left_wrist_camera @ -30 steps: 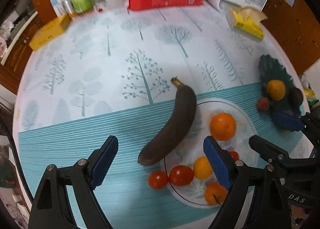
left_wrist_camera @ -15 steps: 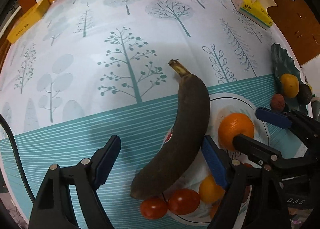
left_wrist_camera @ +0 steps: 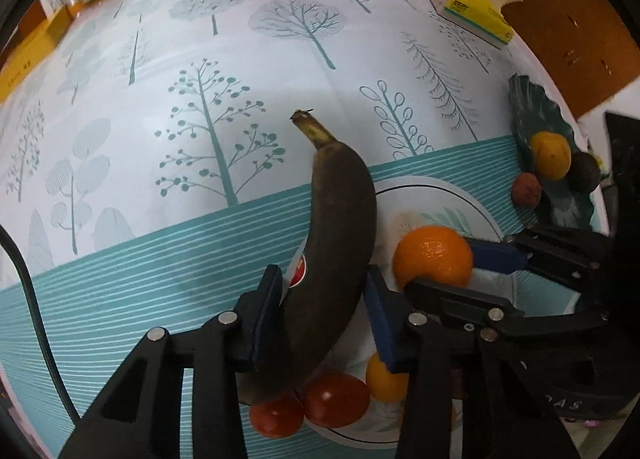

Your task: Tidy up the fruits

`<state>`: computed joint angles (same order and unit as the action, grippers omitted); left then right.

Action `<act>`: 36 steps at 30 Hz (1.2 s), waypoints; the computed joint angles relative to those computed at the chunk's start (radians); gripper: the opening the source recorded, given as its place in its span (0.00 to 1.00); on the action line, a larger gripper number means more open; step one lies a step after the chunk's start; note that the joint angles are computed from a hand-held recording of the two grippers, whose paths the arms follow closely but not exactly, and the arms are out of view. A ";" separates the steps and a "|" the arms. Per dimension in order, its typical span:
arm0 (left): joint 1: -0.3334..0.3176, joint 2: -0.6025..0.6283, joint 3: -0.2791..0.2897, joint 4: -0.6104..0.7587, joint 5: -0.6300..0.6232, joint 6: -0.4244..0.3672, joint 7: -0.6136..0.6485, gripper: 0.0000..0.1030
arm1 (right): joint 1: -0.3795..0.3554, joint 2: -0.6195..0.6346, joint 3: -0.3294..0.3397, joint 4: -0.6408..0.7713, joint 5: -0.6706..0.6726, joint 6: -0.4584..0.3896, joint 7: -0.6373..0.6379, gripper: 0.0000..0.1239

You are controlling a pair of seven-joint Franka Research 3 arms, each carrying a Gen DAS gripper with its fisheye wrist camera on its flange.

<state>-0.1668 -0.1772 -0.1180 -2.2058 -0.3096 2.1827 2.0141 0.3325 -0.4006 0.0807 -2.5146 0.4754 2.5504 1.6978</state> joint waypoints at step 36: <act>-0.292 -0.048 -0.178 0.220 0.141 -0.023 -0.214 0.32 | -0.426 -0.799 0.027 -0.209 -0.526 -0.531 0.388 0.30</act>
